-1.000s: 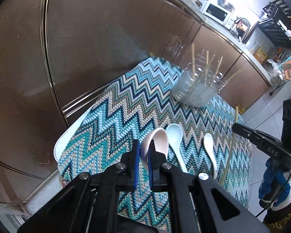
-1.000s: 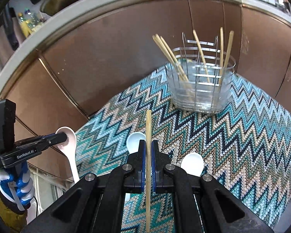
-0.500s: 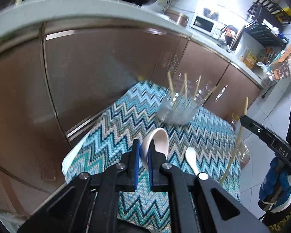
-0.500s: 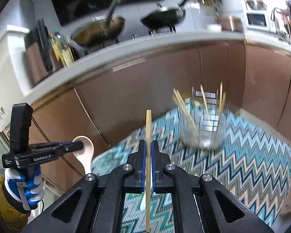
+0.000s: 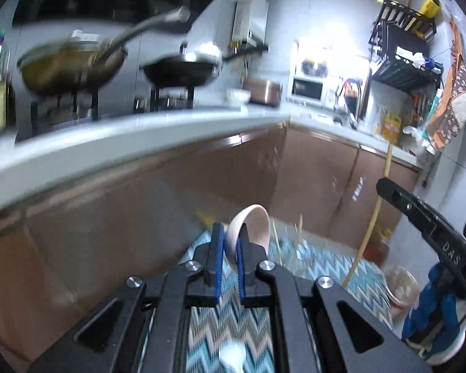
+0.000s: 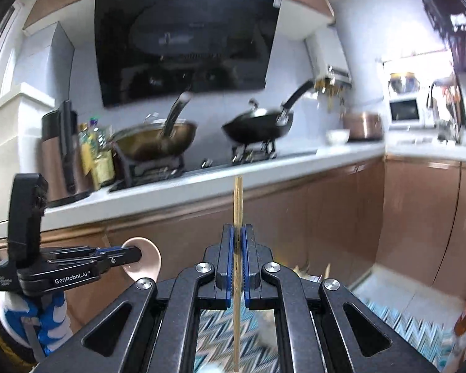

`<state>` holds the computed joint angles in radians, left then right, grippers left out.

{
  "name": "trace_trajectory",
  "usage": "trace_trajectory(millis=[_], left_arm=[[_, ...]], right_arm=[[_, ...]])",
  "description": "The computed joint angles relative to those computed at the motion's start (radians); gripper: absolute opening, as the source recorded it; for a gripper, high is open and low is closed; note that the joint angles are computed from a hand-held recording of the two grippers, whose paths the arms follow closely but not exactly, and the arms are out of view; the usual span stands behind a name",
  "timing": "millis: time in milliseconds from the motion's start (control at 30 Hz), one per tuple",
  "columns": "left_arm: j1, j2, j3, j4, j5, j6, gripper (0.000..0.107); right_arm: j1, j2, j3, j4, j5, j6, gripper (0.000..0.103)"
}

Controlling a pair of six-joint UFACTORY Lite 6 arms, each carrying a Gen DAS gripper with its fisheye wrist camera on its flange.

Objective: Organize utensils
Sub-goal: 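Lift the left tool's pink spoon toward the holder while the right tool lifts its chopstick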

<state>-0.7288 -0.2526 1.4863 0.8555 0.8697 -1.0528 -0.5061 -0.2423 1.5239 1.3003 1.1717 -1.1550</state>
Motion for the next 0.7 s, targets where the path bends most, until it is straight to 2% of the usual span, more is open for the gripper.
trace_trajectory(millis=[100, 333, 700], left_arm=[[0.027, 0.131, 0.087, 0.103, -0.049, -0.065, 0.007], [0.057, 0.452, 0.268, 0.335, -0.063, -0.217, 0.007], [0.099, 0.679, 0.334, 0.442, -0.098, -0.380, 0.007]], right_arm=[[0.077, 0.089, 0.057, 0.025, -0.116, -0.034, 0.005], [0.186, 0.245, 0.107, 0.084, -0.317, -0.157, 0.005], [0.236, 0.383, 0.054, 0.201, -0.435, -0.377, 0.005]])
